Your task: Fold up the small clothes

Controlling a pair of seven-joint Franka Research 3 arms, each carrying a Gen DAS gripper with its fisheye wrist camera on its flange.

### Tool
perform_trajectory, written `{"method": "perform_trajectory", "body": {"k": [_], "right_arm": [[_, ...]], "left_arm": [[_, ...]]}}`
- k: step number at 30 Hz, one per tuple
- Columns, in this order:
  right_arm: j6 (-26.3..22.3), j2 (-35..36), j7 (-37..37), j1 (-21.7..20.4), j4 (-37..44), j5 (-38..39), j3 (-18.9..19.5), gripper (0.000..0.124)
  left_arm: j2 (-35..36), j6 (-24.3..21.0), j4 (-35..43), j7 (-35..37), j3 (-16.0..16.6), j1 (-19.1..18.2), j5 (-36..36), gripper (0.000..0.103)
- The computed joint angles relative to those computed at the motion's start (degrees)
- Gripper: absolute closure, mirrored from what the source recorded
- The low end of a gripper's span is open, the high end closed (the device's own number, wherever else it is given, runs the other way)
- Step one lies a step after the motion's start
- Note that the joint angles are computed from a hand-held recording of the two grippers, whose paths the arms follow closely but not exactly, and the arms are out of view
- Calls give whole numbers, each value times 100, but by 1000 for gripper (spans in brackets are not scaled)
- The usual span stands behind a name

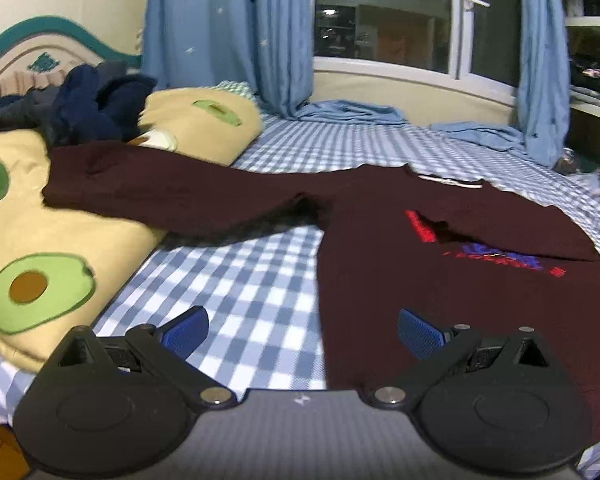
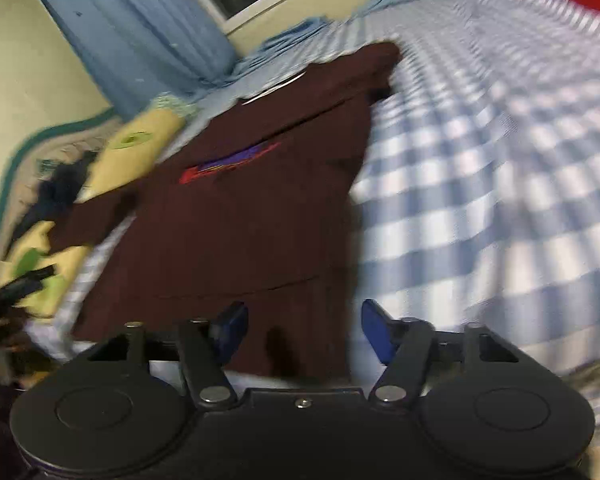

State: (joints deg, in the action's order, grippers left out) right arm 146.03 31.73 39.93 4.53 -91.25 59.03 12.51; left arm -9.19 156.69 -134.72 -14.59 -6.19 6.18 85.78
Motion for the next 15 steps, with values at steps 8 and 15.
{"method": "perform_trajectory", "body": {"k": [8, 15], "right_arm": [[-677, -400, 217, -225, -186, 228, 96, 114], [-498, -223, 1811, 423, -6, -1178, -612, 104]], "left_arm": [[-6, -159, -11, 227, -31, -68, -180, 0], [46, -54, -44, 286, -6, -23, -190, 0]]}}
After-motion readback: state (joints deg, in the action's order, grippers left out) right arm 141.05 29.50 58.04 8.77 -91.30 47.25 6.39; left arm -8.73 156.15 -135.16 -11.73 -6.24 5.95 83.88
